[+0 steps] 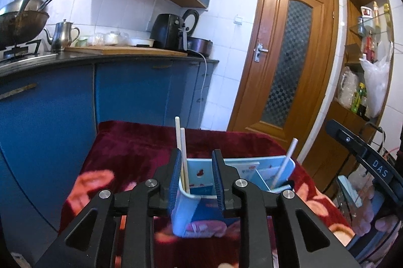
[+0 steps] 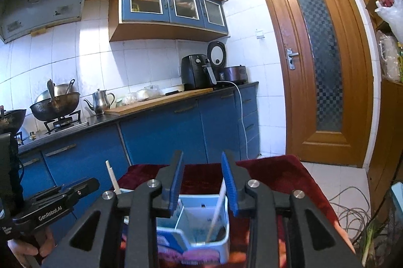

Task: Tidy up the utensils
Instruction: 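Lower the chopsticks into the caddy and open both tools, then move both open tools back toward the remaining forks and spoons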

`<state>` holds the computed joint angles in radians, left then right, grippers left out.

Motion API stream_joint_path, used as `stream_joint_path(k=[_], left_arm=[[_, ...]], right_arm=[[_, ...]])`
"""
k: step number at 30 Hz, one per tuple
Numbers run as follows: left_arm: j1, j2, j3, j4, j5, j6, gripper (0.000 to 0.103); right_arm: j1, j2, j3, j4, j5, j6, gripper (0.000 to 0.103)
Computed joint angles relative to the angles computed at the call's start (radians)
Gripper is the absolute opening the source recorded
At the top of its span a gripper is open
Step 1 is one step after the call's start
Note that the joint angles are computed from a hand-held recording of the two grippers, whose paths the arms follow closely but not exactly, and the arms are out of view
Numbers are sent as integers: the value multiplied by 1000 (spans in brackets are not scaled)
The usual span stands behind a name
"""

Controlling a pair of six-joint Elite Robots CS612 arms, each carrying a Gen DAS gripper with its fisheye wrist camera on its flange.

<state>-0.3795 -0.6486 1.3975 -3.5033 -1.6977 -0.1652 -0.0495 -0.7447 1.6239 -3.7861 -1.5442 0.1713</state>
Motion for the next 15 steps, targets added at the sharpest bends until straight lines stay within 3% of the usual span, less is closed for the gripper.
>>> stream_joint_path(k=[8, 15], left_arm=[[-6, -61, 92, 3, 0, 46, 25], [-7, -106, 161, 27, -6, 61, 25]], right_arm=[[8, -55, 89, 41, -35, 3, 34], [6, -106, 170, 85, -25, 17, 34]])
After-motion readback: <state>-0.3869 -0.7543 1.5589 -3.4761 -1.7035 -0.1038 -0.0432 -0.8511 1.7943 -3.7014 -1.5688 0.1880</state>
